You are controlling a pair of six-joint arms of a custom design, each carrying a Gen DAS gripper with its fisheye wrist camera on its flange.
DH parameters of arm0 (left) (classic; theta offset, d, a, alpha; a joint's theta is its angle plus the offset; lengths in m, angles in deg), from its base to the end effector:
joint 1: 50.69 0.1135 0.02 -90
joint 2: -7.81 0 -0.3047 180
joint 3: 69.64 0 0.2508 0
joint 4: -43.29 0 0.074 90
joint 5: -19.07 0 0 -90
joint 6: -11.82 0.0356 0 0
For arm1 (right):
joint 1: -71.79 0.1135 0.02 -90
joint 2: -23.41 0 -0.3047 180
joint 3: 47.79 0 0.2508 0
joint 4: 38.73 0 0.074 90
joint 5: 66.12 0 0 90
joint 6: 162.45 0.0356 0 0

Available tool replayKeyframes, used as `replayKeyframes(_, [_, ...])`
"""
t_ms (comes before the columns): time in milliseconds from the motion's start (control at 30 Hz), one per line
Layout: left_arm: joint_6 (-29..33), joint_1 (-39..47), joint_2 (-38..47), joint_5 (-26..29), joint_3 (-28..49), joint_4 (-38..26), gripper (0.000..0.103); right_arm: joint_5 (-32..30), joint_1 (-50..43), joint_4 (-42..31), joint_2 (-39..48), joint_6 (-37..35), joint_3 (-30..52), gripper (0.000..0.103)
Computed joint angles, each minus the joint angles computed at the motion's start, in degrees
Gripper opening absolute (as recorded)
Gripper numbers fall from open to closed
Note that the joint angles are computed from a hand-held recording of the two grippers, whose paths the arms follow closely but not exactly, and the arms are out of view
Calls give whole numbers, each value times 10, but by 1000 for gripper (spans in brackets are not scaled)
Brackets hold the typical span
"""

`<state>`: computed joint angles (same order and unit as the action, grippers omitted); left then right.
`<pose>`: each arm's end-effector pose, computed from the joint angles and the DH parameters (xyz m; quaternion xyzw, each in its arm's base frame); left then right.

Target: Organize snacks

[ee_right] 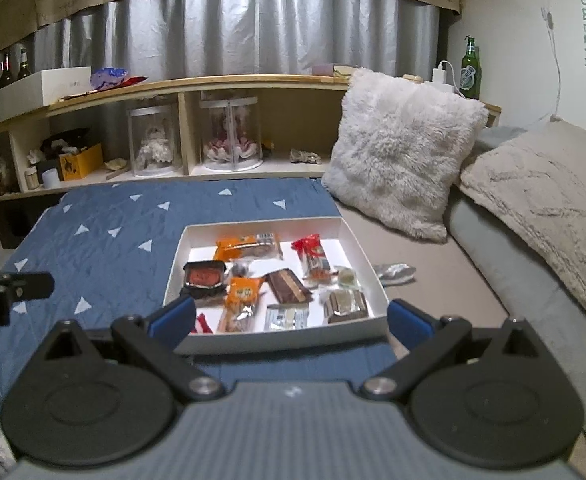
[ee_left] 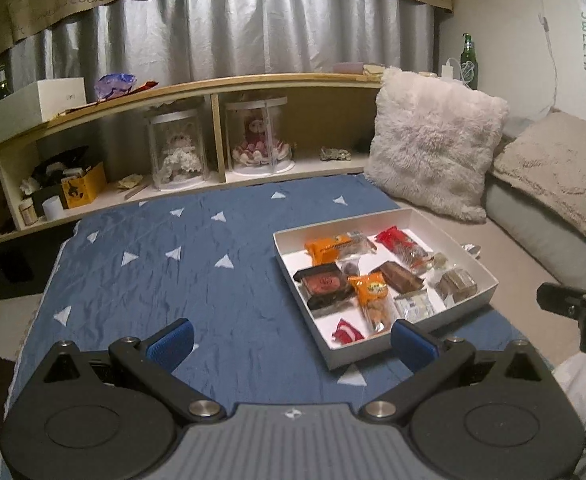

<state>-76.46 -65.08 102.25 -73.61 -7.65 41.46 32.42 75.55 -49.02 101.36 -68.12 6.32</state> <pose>0.3353 -0.0843 0.2210 0.1130 0.8767 -0.0310 0.4666 0.2759 0.0128 0.2488 0.0393 0.8808 -0.0327 0.4706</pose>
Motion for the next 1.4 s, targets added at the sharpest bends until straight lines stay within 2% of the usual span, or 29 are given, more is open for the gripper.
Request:
replayKeyframes(233, [-28,8,5,10,-47,57,103,24,18,52,2,-9,-47,102])
replayKeyframes(433, [-24,2,14,-9,-64,91,103,29,17,76,13,3,-64,102])
replayKeyframes(700, [-26,4,22,-7,-63,94,103,42,25,101,21,3,-77,102])
replayKeyframes(1400, [-24,8,22,3,-63,93,103,21,12,99,20,1,-79,102])
